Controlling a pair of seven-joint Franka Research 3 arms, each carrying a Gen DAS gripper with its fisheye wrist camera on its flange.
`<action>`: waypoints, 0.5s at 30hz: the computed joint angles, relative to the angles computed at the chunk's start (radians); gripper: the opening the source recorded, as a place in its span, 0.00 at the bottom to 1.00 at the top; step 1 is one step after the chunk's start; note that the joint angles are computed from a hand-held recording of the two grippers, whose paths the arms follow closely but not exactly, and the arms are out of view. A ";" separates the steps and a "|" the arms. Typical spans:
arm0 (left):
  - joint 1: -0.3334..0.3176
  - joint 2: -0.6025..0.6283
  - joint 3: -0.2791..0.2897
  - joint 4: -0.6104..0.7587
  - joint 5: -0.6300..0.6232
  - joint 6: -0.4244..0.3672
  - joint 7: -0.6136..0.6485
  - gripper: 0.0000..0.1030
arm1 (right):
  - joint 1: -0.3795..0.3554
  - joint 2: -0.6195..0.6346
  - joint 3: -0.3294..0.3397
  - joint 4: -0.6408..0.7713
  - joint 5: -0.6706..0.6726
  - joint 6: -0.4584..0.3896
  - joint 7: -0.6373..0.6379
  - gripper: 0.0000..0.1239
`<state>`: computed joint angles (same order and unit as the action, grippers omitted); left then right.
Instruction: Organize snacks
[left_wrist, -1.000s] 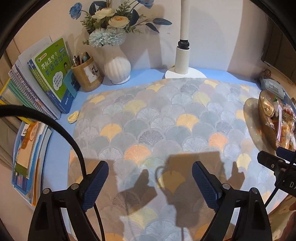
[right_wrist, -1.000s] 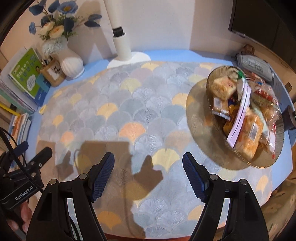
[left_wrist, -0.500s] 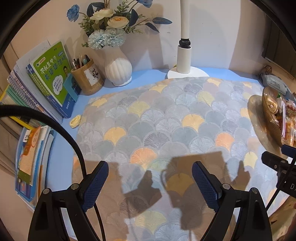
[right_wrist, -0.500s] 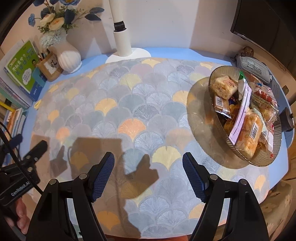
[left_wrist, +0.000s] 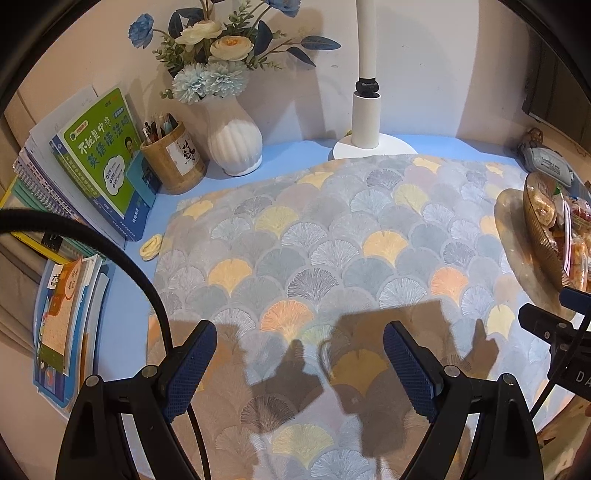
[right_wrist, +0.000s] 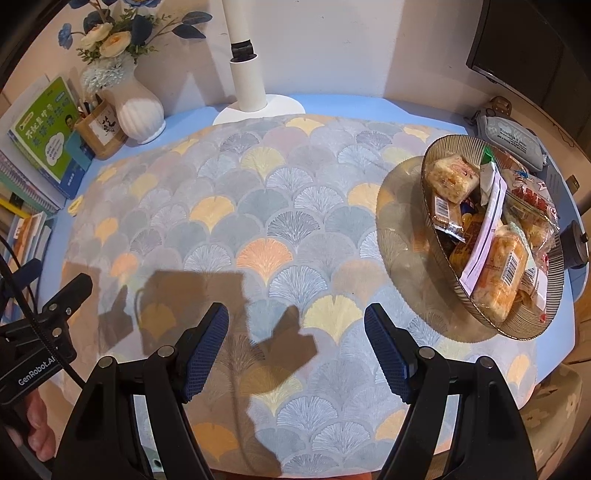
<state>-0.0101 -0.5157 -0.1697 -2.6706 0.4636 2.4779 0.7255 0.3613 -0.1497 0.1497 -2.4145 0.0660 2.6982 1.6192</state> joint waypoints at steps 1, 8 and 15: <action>-0.001 0.002 0.000 0.001 -0.001 0.000 0.000 0.87 | 0.001 0.001 -0.002 0.001 0.003 -0.001 -0.005 0.61; -0.014 0.017 -0.001 0.005 -0.011 -0.005 0.011 0.87 | 0.003 0.004 -0.009 0.001 0.036 -0.014 -0.024 0.61; -0.012 0.010 -0.001 0.003 -0.010 -0.016 -0.001 0.87 | 0.006 0.002 -0.008 -0.003 0.050 -0.013 -0.043 0.61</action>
<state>-0.0222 -0.5058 -0.1702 -2.6673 0.4540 2.4615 0.7248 0.3671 -0.1480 0.1414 -2.4171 0.1156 2.6851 1.5762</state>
